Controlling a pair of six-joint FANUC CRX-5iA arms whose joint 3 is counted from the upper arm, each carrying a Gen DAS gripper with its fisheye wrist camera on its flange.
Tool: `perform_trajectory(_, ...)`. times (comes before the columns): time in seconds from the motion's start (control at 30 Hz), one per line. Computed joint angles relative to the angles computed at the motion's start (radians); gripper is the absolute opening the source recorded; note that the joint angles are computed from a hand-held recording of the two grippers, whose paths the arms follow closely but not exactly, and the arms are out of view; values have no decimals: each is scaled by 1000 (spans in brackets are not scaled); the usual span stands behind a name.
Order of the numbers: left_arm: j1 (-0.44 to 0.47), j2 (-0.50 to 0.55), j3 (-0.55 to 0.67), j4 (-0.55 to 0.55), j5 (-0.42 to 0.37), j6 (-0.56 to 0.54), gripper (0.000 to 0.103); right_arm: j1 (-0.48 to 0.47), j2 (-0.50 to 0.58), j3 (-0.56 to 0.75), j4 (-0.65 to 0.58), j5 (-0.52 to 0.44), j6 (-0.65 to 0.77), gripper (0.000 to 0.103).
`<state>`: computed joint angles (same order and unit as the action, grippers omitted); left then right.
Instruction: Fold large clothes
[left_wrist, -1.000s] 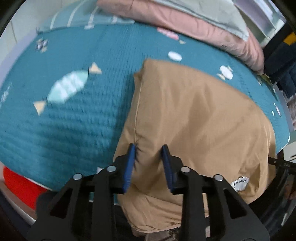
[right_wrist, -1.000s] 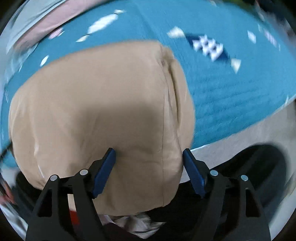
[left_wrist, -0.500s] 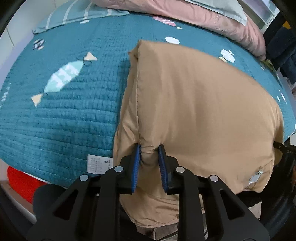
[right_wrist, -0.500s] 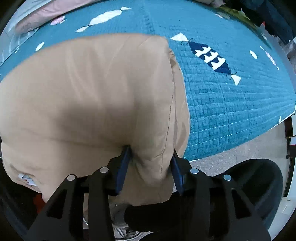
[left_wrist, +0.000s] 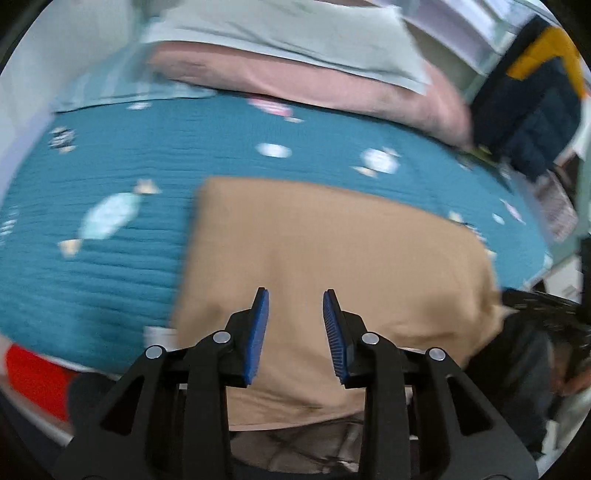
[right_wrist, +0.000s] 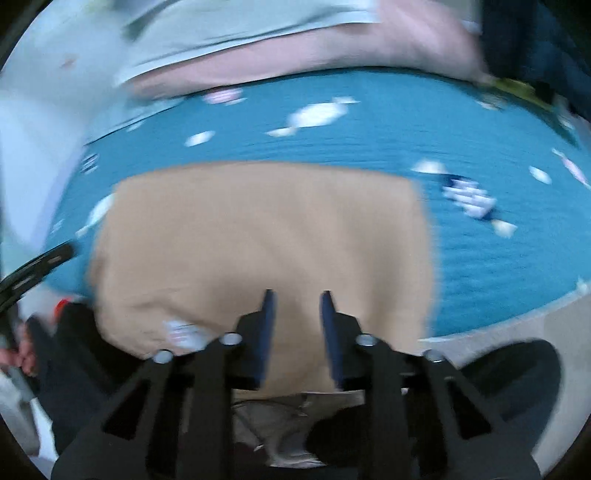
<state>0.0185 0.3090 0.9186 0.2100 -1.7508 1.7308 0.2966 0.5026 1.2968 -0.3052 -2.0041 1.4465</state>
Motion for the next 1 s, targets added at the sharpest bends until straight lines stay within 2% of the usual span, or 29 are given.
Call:
perform_trajectory(0.13, -66, 45, -40, 47, -6, -18, 22, 48, 27, -26, -58, -52, -10, 16)
perform_trajectory(0.2, -73, 41, -96, 56, -4, -16, 22, 65, 31, -84, -22, -56, 11, 16)
perform_trajectory(0.23, -71, 28, -141, 52, 6, -17, 20, 70, 28, -122, 15, -51, 21, 13)
perform_trajectory(0.3, -47, 14, -207, 35, -2, -22, 3, 34, 41, -144, 16, -74, -15, 2)
perform_trajectory(0.37, 4, -15, -269, 86, 10, 10, 3, -9, 54, -125, 7, -104, -62, 0)
perform_trajectory(0.5, 40, -39, -214, -16, -36, -12, 3, -65, 46, -139, 134, -91, -51, 0)
perform_trajectory(0.6, 75, -53, -227, -64, -43, 2, 3, -121, 65, -129, 72, -109, -116, 0)
perform_trajectory(0.67, 99, -70, -294, -25, -2, 13, 3, -106, 58, -171, 101, -84, -83, 0)
perform_trajectory(0.73, 96, -68, -310, -24, 14, 25, 3, -68, 56, -198, 171, -65, -46, 0)
perform_trajectory(0.83, 63, -37, -229, -80, -32, 15, 3, -68, 79, -120, 171, -109, -52, 0)
perform_trajectory(1.0, 70, -61, -172, -50, -40, -8, 3, -93, 124, 111, 149, -170, -70, 3)
